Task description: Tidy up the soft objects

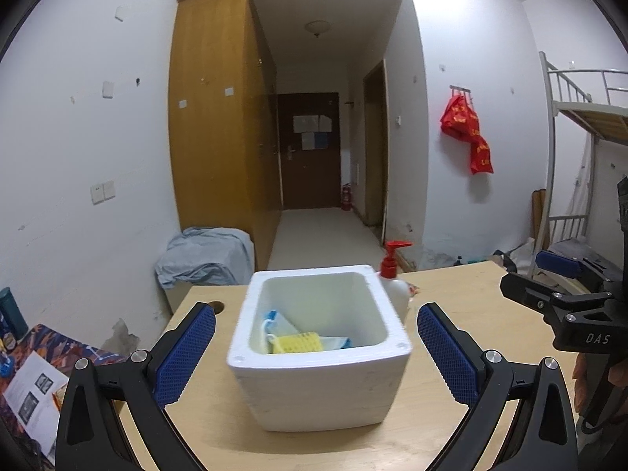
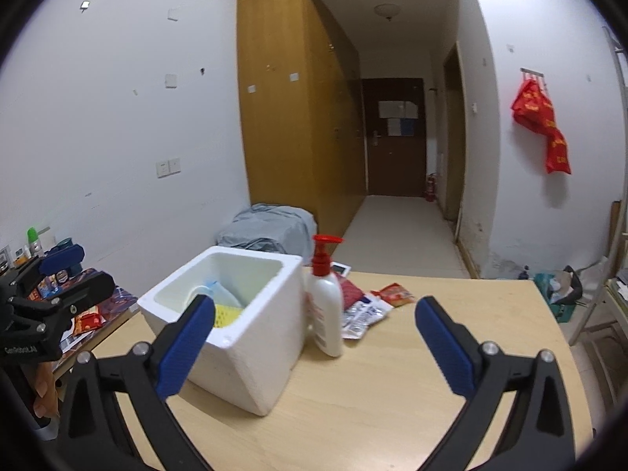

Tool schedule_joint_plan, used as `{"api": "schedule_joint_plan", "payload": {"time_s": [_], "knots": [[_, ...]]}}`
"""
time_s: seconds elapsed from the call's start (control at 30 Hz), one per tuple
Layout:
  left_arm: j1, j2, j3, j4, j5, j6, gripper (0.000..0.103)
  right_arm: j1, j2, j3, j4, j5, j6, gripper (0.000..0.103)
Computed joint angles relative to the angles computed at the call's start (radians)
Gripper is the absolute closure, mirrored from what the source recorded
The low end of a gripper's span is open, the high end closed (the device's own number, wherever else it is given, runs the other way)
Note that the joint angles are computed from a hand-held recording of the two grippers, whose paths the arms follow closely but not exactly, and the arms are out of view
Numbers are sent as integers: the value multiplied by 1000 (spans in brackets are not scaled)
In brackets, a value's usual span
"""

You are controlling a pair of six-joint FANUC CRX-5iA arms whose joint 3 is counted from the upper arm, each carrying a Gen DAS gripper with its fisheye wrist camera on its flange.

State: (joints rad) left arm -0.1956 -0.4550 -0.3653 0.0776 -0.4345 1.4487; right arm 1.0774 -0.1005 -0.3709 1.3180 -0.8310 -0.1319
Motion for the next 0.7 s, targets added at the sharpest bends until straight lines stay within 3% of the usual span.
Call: {"api": "schedule_joint_plan", "payload": {"time_s": [0.2, 0.3, 0.4, 0.63, 0.7], "knots": [[-46, -3, 8, -55, 9, 55, 0, 23, -26, -28, 9, -49, -20, 0], [-47, -16, -16, -32, 35, 34, 0, 37, -38, -46, 15, -65, -29, 0], [-69, -27, -14, -120, 46, 126, 0, 45, -49, -63, 33, -66, -50, 0], [-89, -79, -84, -130, 121, 148, 0, 71, -72, -113, 87, -74, -99, 0], [-111, -91, -80, -220, 122, 241, 0, 74, -82, -131, 101, -57, -120, 0]]}}
